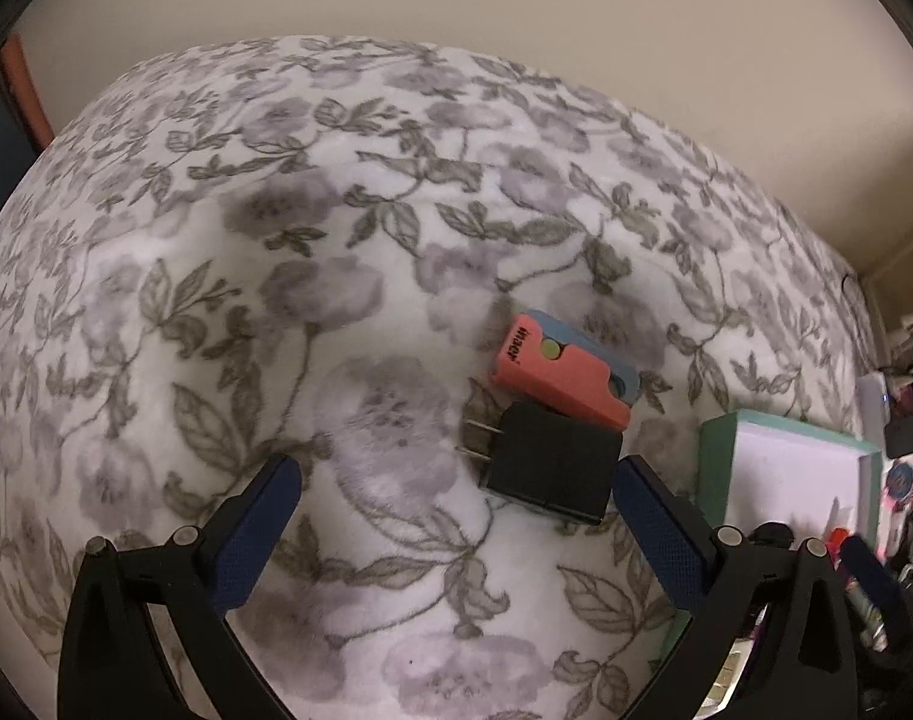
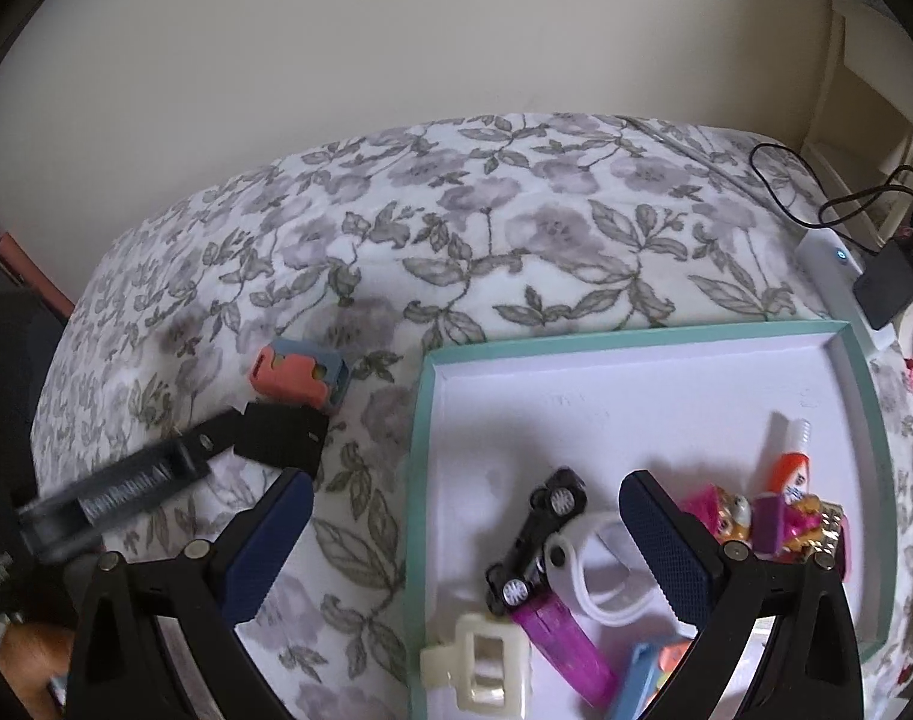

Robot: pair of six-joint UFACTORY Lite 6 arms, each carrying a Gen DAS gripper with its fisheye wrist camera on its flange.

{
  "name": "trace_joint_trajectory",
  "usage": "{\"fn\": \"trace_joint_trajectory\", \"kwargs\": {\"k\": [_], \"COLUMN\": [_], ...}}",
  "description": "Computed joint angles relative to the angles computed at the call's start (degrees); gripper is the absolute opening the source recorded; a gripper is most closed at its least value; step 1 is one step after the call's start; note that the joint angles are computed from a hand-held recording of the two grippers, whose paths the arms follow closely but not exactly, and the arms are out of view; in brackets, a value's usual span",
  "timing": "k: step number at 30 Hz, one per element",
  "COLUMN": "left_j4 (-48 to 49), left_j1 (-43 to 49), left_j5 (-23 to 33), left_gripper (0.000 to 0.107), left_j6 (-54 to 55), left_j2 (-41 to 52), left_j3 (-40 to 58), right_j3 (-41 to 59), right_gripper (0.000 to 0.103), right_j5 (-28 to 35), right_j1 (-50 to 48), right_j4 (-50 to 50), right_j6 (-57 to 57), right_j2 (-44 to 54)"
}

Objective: Organize rigid objects
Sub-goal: 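Grasp the black charger with the left gripper while the right approaches the pink-blue case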

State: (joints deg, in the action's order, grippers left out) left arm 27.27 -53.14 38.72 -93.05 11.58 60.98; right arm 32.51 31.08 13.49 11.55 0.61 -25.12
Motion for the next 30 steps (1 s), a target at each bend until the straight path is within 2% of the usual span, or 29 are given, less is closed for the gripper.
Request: {"fn": "trace_joint_trajectory", "kwargs": {"k": [7,11,18,19,21,22,25,27,30], "left_j4": [-2.3,-3.8,-6.7,-7.3,-8.4,-8.6,-8.9,-9.3,-9.9], "left_j1": [2.5,2.6,2.3,2.4,2.5,2.4,2.4,2.5,2.6], "left_j5": [-4.9,-6.1,-6.8,-7.3,-7.4,-7.1,-7.2,-7.7,-8.2], "left_gripper": [0.103,0.103,0.102,0.100,0.080,0.078,0.076,0.070,0.070], "left_j6": [3.7,5.9,10.7,11.6,13.3,13.9,14.8,15.2,16.1], "left_j2": [3.7,5.8,9.5,9.8,10.3,10.6,10.7,10.7,10.6], "left_j3": [1.2,2.8,6.0,6.2,6.8,7.0,7.2,7.4,7.3], "right_j3": [2.6,4.0,5.8,6.0,6.3,6.4,7.0,7.2,7.8], "right_gripper": [0.103,0.103,0.103,0.103,0.103,0.103,0.103,0.103,0.103], "right_j5": [-2.4,-2.9,-4.0,-4.2,-4.5,-4.7,-5.1,-5.3,-5.8], "right_j1": [-4.0,-6.4,-5.9,-5.5,-5.1,-4.8,-3.8,-3.3,-2.2], "right_j4": [1.9,5.8,5.6,5.4,5.5,5.5,5.3,5.2,4.9], "right_j6": [-2.6,-6.4,-5.6,-5.2,-5.0,-4.8,-4.3,-3.9,-3.2], "right_j2": [6.5,8.9,11.4,11.8,12.4,12.6,13.1,13.4,14.2]}}
